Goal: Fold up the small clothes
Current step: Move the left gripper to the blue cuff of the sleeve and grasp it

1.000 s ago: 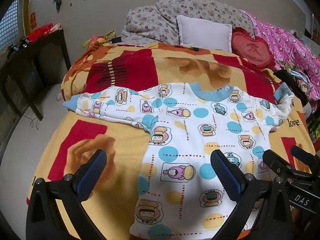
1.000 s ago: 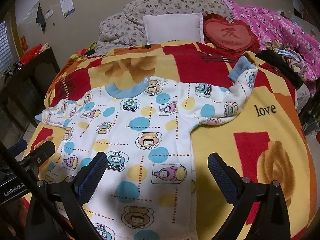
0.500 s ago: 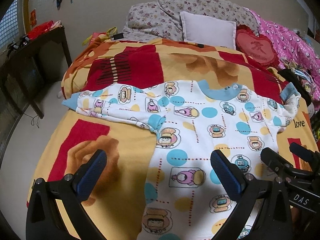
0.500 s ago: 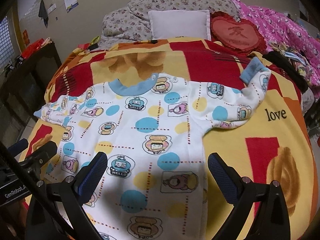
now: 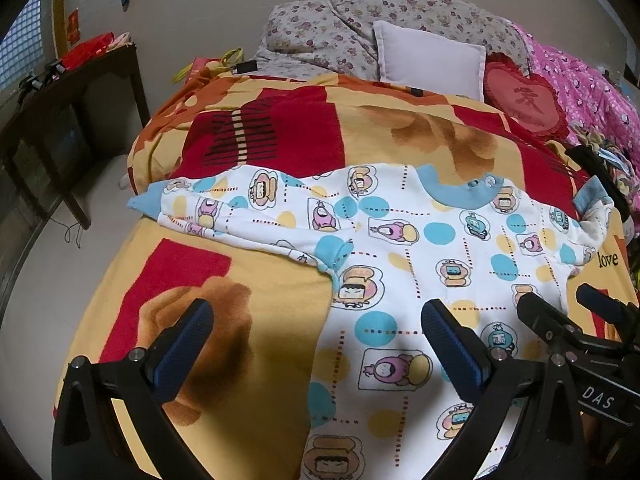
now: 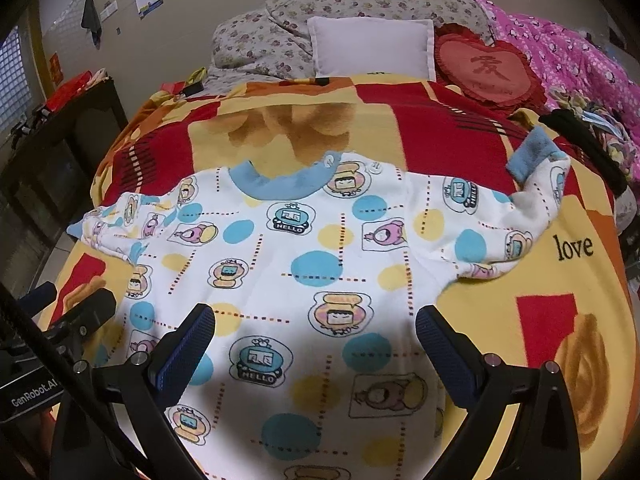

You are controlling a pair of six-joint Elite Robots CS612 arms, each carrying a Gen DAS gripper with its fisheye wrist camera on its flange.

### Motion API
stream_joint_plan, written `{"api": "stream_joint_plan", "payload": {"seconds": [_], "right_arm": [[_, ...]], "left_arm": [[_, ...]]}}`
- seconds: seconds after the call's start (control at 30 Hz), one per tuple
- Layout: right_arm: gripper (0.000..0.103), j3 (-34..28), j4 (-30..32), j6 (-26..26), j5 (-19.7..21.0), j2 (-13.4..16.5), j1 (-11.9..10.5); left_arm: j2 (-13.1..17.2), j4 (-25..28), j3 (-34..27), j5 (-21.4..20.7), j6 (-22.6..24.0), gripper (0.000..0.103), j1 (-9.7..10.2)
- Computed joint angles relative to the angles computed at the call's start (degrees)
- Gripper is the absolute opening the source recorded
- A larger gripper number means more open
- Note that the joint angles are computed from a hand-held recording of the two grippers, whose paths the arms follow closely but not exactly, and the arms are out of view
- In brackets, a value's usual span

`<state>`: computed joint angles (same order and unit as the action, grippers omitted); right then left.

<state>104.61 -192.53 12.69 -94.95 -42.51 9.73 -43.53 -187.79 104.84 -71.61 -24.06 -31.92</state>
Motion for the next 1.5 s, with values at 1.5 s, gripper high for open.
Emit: {"api": "stream_joint_plan", "payload": {"seconds": [1.5], "right_arm": [[0.102, -6.1, 4.8, -2.7, 4.6, 2.4, 0.6]], "left_arm": [[-1.3, 4.3, -0.7, -2.2, -10.6, 0.103, 8.66]]}}
